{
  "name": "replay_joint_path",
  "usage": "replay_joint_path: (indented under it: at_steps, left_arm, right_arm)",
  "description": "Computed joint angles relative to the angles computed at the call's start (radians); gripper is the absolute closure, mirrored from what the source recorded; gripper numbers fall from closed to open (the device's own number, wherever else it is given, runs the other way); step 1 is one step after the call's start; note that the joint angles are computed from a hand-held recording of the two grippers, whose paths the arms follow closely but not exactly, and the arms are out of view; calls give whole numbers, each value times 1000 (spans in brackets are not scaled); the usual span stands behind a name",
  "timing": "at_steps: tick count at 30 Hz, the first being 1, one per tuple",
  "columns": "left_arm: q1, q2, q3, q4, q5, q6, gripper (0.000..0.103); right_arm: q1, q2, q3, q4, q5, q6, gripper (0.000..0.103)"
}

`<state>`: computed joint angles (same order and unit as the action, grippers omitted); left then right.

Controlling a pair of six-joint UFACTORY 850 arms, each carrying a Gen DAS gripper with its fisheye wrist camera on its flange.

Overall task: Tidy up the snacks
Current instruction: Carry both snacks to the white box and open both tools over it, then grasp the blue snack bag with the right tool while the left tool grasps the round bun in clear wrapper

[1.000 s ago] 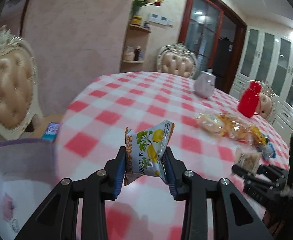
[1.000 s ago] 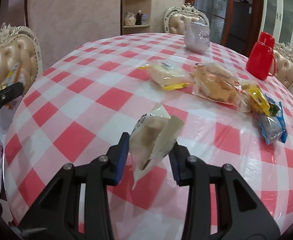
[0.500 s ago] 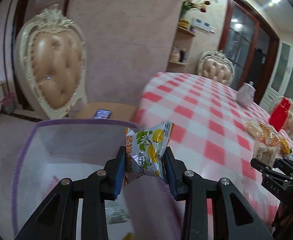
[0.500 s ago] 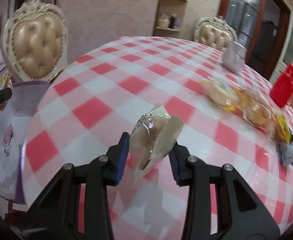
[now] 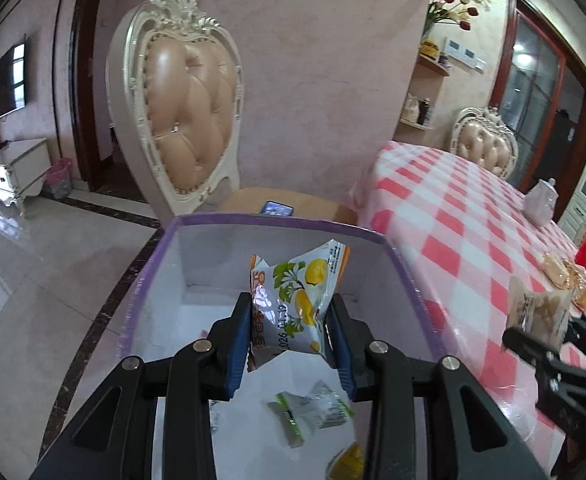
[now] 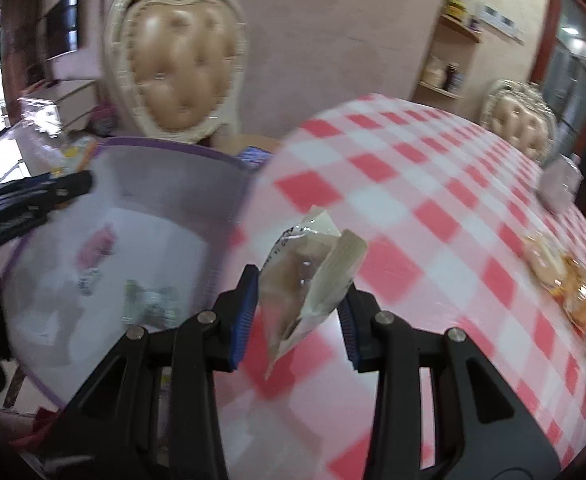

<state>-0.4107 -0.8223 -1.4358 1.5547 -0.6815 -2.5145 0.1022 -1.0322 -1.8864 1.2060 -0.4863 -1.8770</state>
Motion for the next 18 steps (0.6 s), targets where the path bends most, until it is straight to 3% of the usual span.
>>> replay_joint_path:
  at_steps: [4, 7, 8, 9, 13, 18]
  left_arm:
    - [7, -2, -6, -107, -28, 62, 58]
    - [11, -2, -13, -199, -55, 109, 38]
    - [10, 4, -5, -200, -63, 95, 32]
    - [6, 11, 3, -192, -77, 76, 30]
    - [-18, 0, -28, -202, -159, 100, 22]
    - [-41, -62, -170, -159, -92, 202, 21]
  right_arm:
    - [13, -3, -11, -113, -153, 122, 61]
    - [9, -55, -93, -185, -351, 239, 55]
    - [9, -73, -118, -201, -395, 273, 45]
    - [7, -79, -122, -196, -404, 281, 38]
    - [-13, -105, -156, -183, -402, 302, 36]
    - [-84, -178, -297, -175, -439, 403, 36]
